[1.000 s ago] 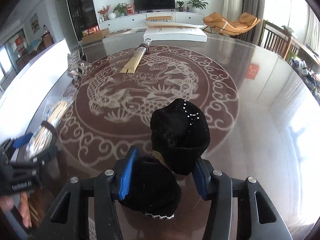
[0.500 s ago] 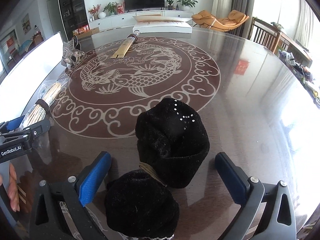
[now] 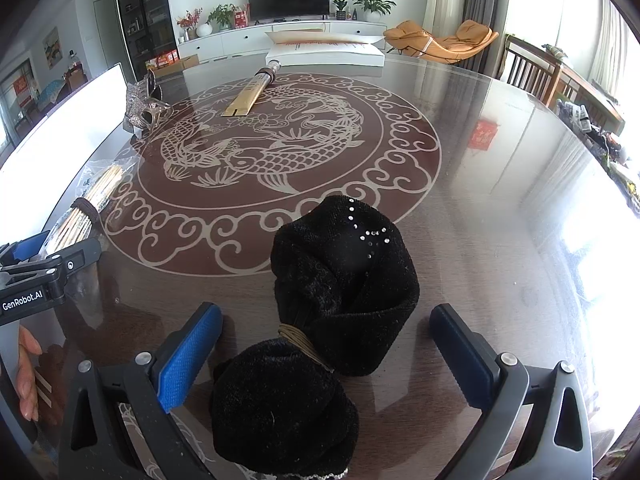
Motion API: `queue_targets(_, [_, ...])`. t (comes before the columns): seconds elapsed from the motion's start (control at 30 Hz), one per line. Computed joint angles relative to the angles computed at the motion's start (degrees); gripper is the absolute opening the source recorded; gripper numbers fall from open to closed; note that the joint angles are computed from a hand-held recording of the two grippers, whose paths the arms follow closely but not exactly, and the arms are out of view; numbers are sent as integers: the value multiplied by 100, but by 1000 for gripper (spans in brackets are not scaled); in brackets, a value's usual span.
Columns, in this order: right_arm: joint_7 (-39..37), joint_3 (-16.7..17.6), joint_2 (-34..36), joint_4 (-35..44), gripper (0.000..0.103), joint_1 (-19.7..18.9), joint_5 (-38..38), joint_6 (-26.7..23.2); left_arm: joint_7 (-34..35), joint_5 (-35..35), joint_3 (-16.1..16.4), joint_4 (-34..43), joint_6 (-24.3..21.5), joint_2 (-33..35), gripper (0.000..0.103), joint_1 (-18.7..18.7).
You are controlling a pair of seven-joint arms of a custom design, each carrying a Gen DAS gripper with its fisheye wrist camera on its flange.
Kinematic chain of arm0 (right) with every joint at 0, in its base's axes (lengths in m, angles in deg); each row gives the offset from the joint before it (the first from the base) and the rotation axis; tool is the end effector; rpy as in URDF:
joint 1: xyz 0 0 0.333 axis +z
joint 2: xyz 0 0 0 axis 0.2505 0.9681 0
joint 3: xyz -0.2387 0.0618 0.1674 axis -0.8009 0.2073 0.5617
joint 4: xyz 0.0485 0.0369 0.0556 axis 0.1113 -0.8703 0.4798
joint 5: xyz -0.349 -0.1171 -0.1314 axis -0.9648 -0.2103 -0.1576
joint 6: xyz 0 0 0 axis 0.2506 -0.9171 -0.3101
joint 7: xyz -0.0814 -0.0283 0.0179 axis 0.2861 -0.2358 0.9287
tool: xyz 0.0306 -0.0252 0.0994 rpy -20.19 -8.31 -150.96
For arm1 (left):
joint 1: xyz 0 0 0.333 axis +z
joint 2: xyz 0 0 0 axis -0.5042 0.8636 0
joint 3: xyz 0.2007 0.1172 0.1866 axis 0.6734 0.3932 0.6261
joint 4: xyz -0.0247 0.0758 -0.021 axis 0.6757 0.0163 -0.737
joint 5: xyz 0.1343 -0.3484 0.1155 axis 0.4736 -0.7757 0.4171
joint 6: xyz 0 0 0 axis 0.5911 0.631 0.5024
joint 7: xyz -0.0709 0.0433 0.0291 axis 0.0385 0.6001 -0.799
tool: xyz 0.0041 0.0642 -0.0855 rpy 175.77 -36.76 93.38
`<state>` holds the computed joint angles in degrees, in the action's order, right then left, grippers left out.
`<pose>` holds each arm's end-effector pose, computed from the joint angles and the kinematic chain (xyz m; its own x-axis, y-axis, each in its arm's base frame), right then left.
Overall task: Organize objects
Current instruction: 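Lift the black knit pieces with the right tool while the left tool holds the swab bundle, then carry the swab bundle and knit pieces into the white bin and open both tools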
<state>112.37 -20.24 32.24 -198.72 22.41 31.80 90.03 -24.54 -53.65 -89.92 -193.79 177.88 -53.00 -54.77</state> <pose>0.4087 0.1883 0.4375 0.0635 -0.9979 0.0087 -0.8160 -0.0569 -0.5752 0.4145 -0.3920 0.4586 -0.0344 -0.9994 -0.0084 -0.8295 0.0332 -0.5575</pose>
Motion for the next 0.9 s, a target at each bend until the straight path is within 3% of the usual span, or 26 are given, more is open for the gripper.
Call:
queue_targets(0.17, [-454,-247,-25,18,103,237,298,-159,1408,-1016,95,256,-156,120,99,47])
queue_targets(0.23, [-464,-238,-59,51,91,203,362,-247,1363,-809,105,175,98,47,48,75])
queue_targets(0.27, [-498,-229,-45,106,73,179,347,-276,1416,-777,103,203,116,56,33,83])
queue_targets(0.3, [-618,-286,2,169,54,223,411,-281,1454,-787,98,244,87,85,29,86])
queue_targets(0.37, [-845,-417,62,279,31,316,606,-364,1415,-863,104,108,270,-11,28,97])
queue_targets(0.5, [-1475,-976,-253,24,30,824,1854,-153,1191,-1095,72,-570,850,-665,28,85])
queue_targets(0.67, [-1988,-938,-649,136,30,1110,2592,-491,1216,-1845,219,-1470,1410,-1867,28,-30])
queue_targets(0.8, [-2469,-799,-328,954,30,1585,3056,-537,1222,-1982,364,-2053,1275,-3091,28,155])
queue_targets(0.9, [-3005,-699,341,1900,30,2104,3536,-507,1263,-1924,491,-2372,669,-3935,28,447])
